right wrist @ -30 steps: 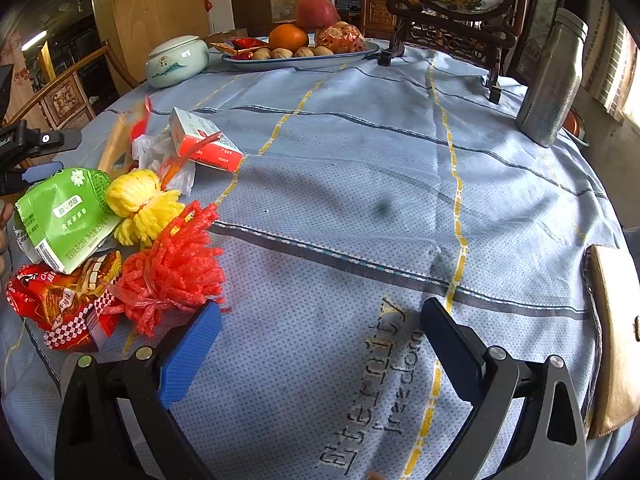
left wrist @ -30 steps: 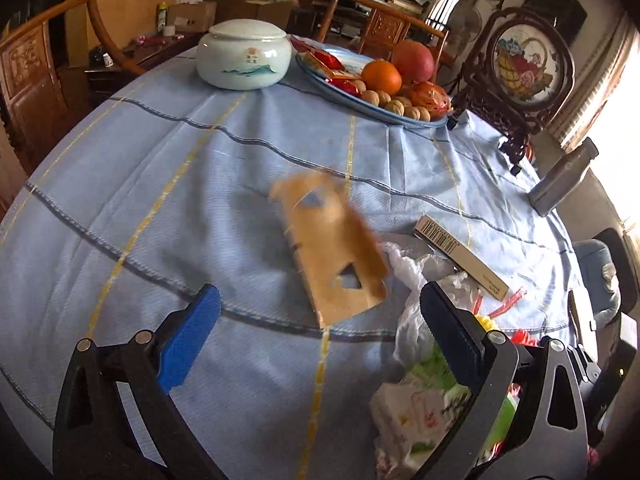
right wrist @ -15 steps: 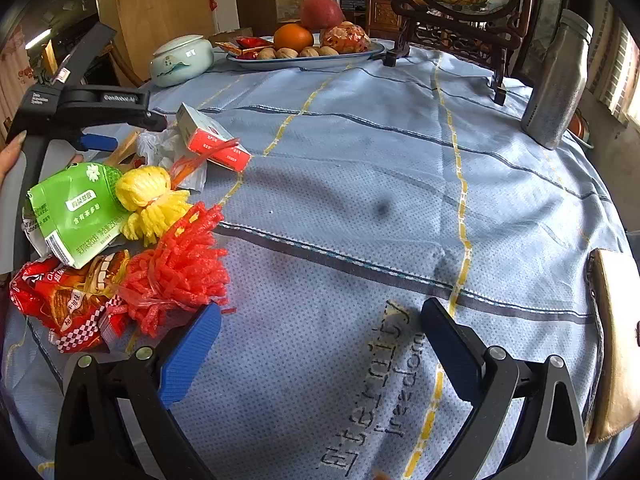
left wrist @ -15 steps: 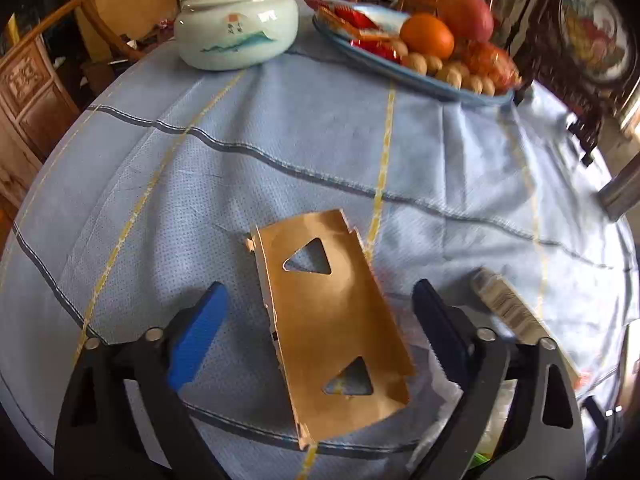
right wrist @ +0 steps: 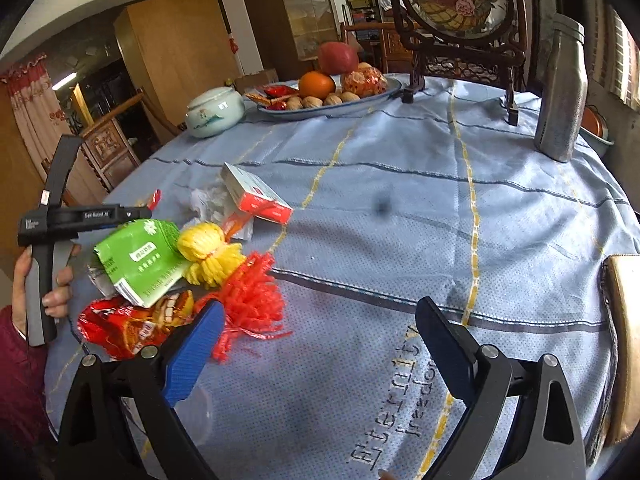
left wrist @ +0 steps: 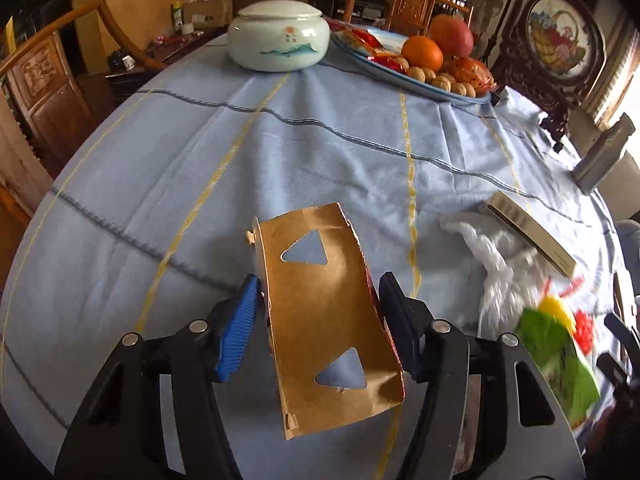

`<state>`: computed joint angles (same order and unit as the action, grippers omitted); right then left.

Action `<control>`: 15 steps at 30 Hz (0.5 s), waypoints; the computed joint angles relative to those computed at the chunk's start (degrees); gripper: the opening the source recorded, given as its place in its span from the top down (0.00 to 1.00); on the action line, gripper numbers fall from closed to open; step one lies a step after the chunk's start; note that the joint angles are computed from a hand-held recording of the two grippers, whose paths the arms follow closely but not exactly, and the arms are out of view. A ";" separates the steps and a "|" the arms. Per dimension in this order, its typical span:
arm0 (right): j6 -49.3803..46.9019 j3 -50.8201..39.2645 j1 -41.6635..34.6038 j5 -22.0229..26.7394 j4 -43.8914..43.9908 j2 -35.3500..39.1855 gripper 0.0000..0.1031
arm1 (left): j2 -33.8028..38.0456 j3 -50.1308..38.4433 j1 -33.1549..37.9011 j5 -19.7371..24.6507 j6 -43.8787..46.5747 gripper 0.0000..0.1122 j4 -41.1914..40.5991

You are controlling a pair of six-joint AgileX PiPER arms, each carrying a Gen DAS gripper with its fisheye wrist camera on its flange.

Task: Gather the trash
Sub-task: 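Lift the cardboard piece with the left gripper while the right gripper grasps the clear plastic cup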

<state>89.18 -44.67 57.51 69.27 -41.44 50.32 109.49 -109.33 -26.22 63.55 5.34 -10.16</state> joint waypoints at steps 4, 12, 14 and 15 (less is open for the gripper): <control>-0.16 0.05 2.50 -3.86 -1.62 -1.49 0.08 | -9.37 11.90 4.34 -4.23 5.49 0.46 -5.88; -10.25 -5.35 6.77 -8.69 2.11 7.87 0.08 | -21.68 28.06 11.87 -7.84 13.03 0.46 -14.49; -12.07 -6.87 6.94 -8.62 3.42 10.13 0.08 | -22.97 29.98 13.48 -7.51 14.01 0.46 -16.22; -11.19 -6.96 7.55 -8.76 3.09 10.30 0.08 | -23.51 30.73 14.08 -7.39 14.44 0.46 -16.90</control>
<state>77.99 -51.63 65.05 60.51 -38.35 60.63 85.98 -78.60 -12.14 56.16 19.78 -27.06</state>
